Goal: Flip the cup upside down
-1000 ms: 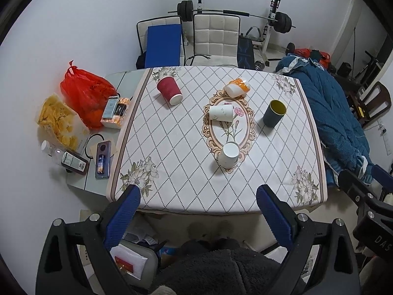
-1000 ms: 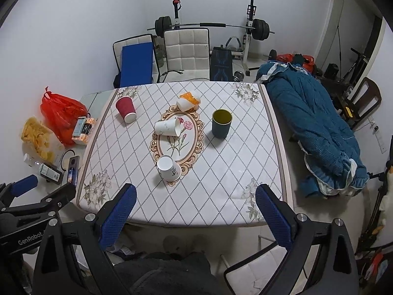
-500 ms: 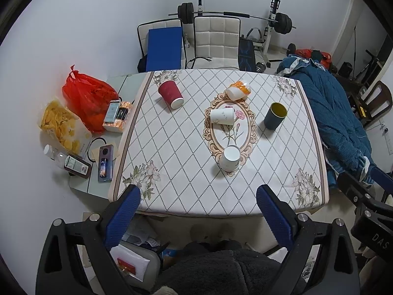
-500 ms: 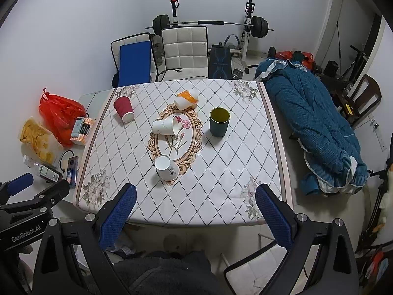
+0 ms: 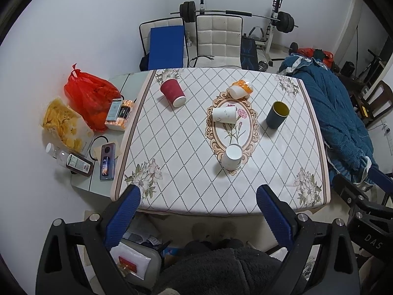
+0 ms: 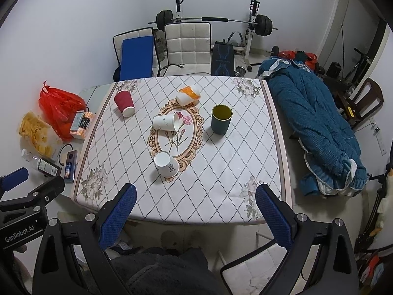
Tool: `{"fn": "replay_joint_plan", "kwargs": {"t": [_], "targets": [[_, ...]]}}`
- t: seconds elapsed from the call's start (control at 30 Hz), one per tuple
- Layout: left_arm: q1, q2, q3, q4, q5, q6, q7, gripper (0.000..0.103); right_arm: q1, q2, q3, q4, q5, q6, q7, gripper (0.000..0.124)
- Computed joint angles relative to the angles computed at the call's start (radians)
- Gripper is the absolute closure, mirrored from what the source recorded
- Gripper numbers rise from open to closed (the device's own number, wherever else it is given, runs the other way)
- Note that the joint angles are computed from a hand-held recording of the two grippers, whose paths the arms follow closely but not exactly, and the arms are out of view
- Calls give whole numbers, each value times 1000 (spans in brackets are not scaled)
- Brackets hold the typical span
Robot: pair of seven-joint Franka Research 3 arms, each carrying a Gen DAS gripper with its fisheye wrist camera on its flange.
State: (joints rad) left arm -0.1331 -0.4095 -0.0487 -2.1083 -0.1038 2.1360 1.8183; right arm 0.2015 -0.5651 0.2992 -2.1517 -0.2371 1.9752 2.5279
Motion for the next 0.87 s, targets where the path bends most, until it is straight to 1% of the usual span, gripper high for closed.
{"fn": "replay_joint_plan", "kwargs": {"t": [0.2,0.63,0.87], "targets": [[5,-5,1,-12,6,-14,1,6,7,7,-5,0,12,-12,-9,24],[4,-11,0,-21,8,-36,-3,6,14,10,-10,1,23,-8,-12,24],[1,-21,1,-35,3,-30,-2,6,16,14,-15,3,35,-7,-21,24]]}}
